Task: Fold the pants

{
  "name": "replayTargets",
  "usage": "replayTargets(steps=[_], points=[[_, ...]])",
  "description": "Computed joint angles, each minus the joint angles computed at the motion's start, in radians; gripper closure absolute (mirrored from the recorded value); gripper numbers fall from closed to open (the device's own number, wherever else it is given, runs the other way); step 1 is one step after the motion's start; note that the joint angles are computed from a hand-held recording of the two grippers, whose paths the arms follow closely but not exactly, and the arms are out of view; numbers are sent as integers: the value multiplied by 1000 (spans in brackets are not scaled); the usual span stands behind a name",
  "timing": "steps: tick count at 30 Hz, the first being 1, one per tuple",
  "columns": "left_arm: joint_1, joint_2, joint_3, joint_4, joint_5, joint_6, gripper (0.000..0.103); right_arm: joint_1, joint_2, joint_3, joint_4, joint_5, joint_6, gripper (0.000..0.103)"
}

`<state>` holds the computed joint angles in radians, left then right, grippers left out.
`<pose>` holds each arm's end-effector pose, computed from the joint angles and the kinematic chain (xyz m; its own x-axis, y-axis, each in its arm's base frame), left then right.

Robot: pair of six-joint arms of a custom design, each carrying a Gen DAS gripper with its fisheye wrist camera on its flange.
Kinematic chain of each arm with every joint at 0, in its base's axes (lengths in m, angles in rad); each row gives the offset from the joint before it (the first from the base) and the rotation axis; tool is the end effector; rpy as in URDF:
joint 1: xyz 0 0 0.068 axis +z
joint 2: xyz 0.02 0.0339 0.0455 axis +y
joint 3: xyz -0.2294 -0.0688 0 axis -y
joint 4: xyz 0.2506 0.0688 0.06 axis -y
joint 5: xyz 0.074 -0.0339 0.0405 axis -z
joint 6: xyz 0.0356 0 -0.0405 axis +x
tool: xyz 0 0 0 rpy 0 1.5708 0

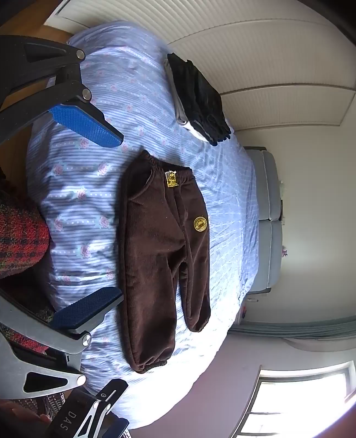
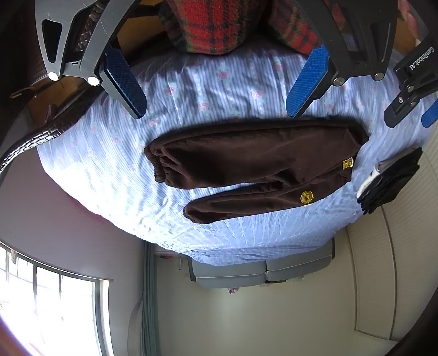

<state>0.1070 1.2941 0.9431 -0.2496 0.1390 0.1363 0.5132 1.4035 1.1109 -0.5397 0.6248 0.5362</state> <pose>0.3022 0.0275 0.2426 -0.5556 0.0757 -0.8280 0.0842 0.9959 0.0345 0.2788 0.1332 0.2488 -0.5820 0.1476 -0.7997 0.2817 0.9591 -0.0279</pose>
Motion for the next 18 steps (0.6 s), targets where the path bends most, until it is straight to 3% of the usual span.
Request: replayTargets(steps=[18], points=[[3,2,5,-4,0,2,0,3,5,15,-11,3,3,0]])
